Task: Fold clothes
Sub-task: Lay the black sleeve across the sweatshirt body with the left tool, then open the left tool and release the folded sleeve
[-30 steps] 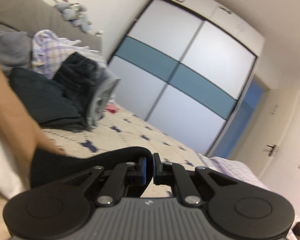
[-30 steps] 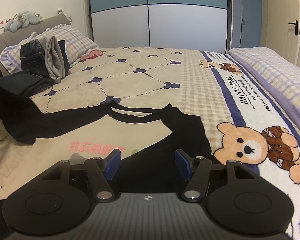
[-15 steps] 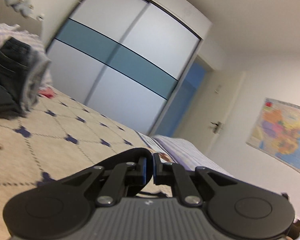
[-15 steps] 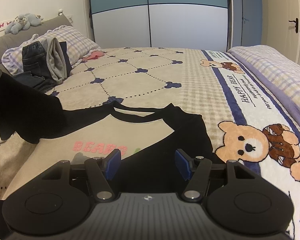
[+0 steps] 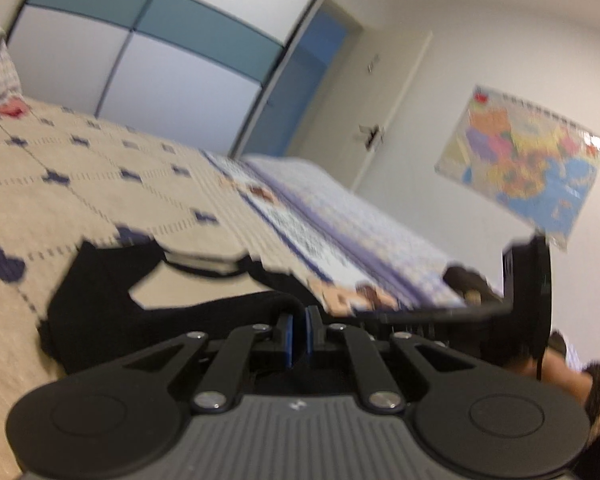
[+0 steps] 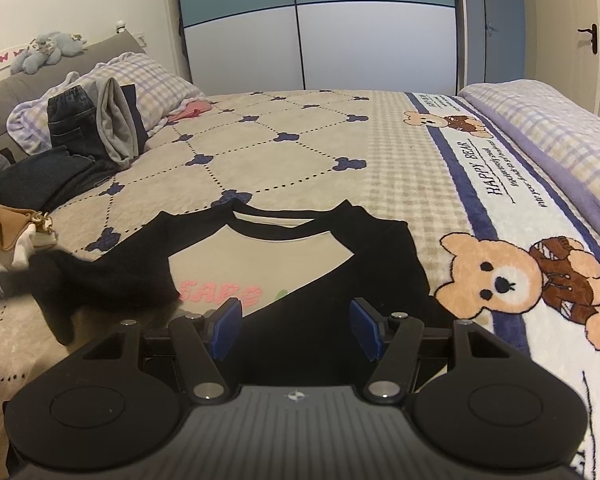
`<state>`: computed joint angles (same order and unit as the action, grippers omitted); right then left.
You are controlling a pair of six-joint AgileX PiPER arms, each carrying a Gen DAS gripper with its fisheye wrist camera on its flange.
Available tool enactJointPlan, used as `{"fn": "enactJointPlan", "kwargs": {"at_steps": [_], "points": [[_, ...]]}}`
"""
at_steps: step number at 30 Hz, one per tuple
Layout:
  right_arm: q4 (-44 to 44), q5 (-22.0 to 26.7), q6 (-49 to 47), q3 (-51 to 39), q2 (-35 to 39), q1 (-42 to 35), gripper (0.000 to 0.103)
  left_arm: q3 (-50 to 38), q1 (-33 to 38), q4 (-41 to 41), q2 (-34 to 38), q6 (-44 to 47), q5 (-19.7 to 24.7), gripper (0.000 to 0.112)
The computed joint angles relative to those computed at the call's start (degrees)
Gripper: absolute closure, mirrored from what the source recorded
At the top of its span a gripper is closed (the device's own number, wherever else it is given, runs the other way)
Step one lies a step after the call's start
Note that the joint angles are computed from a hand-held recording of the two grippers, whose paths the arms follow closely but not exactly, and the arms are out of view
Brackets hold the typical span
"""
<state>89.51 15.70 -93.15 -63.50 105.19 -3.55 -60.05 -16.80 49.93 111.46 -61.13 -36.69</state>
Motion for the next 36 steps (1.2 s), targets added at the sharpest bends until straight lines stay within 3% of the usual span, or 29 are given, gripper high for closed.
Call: {"fn": "enactJointPlan", "kwargs": {"at_steps": [14,21,26,29,36], "points": [[-11.88,2.48,10.44,-0.99,1.19,3.64,0.041,-1.76,-3.05,9.75,4.17,-9.28,7.27,0.103],[-15.62,4.04,13.97,-1.34,1.08,3.96,0.041,1.80,-1.97,13.94,1.10,-15.94,5.82,0.080],[-17.08,6.68,16.94,-2.38,1.55,3.30,0.041,4.03,-0.93,18.76,-1.96,-22.75,6.13,0.069],[-17.27,7.61,18.11,-2.75,1.77,3.18,0.041,4.59,0.57,17.35,-2.36,-25.40,5.89,0.060],[-18.03,7.73,19.70,-3.42,2.13,3.76,0.041,4.32,4.58,9.08,1.21,-33.59,2.53,0.062]]}}
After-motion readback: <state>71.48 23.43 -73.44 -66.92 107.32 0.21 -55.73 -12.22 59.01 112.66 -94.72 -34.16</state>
